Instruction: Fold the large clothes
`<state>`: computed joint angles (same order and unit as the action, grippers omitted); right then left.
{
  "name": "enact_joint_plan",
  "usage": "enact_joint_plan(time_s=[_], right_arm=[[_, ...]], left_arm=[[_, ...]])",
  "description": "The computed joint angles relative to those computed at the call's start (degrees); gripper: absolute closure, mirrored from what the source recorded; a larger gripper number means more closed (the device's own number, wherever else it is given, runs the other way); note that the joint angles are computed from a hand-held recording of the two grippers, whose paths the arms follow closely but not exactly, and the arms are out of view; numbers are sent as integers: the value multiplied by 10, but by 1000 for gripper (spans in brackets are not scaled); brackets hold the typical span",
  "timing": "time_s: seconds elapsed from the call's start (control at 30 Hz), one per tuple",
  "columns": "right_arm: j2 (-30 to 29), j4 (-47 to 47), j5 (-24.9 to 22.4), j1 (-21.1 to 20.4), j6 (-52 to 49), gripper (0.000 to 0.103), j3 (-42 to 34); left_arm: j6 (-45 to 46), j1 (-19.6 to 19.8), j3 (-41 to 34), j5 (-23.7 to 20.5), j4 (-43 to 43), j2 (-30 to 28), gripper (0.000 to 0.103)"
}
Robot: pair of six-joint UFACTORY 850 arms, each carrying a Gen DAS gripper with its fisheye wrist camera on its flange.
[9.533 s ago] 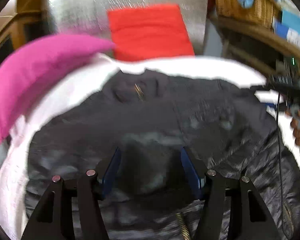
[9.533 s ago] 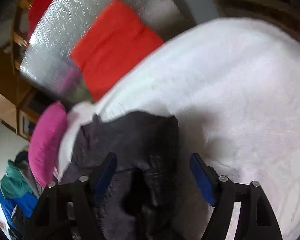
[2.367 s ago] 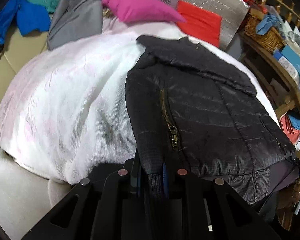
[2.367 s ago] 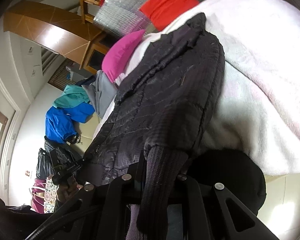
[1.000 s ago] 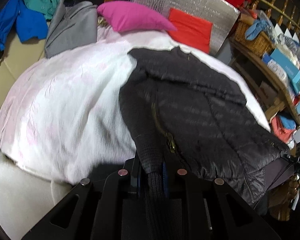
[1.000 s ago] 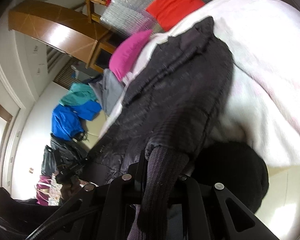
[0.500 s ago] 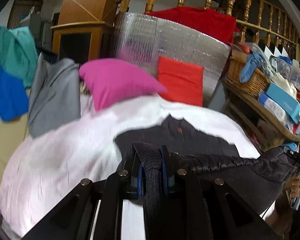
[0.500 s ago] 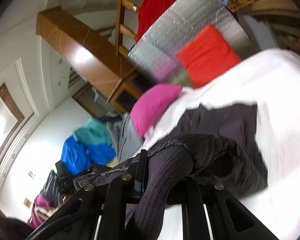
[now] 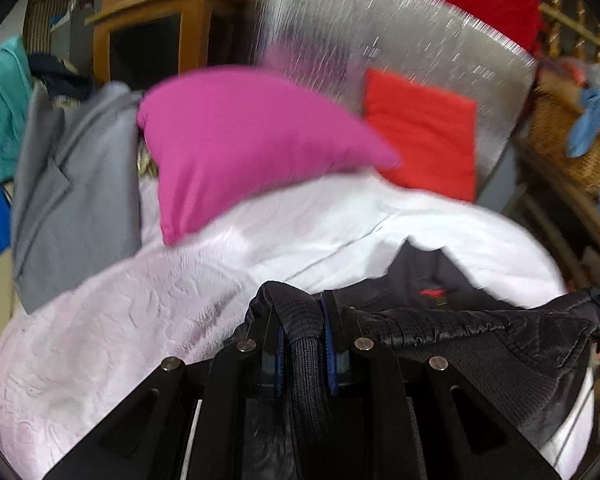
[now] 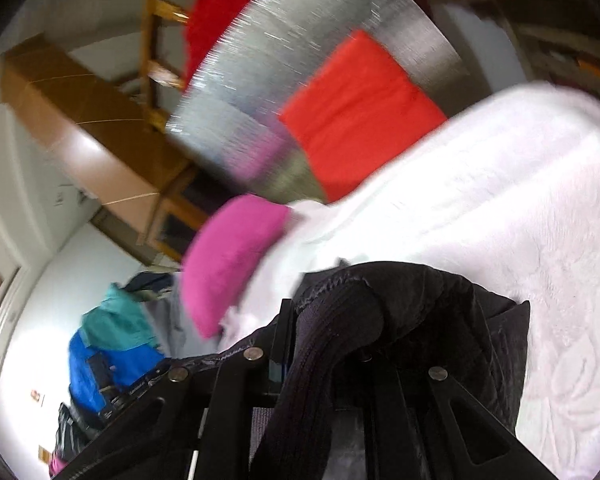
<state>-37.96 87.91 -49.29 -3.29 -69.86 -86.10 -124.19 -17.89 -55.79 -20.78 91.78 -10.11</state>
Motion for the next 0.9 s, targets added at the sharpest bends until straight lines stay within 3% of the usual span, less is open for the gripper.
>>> enact_joint_plan(time_s=[0.2,0.37,0.43,0.47,0.5,0.6,0.67,0.77,0.9], right_arm=[[-86,-77,54,18,116,90,-88],[-114,-83,34,14,178,83,-111],[-94,-70,35,11,158,62,-91],[-83,-54,31,10,140,34,-81],[-68,-31,30,6,117,20,-63],[-21,10,49,-2,77,18,-18],[8,14,47,-6,55,18,8],[50,-17,54,-4,3,18,45],[75,-129,135,18,-22,18,79]], left_arm=[[143,22,-68,17,-152,-93,85],[238,30,-96,16,-264,-119,79],[308,34,-97,27,-329,-108,76],[313,35,-93,32,-332,-99,72],[293,35,-84,34,-313,-86,64],[154,16,-56,-44,-193,-42,30],[79,6,-29,-81,-126,-7,30],[35,-3,15,-74,-81,41,30],[42,-41,65,-54,-41,59,29]])
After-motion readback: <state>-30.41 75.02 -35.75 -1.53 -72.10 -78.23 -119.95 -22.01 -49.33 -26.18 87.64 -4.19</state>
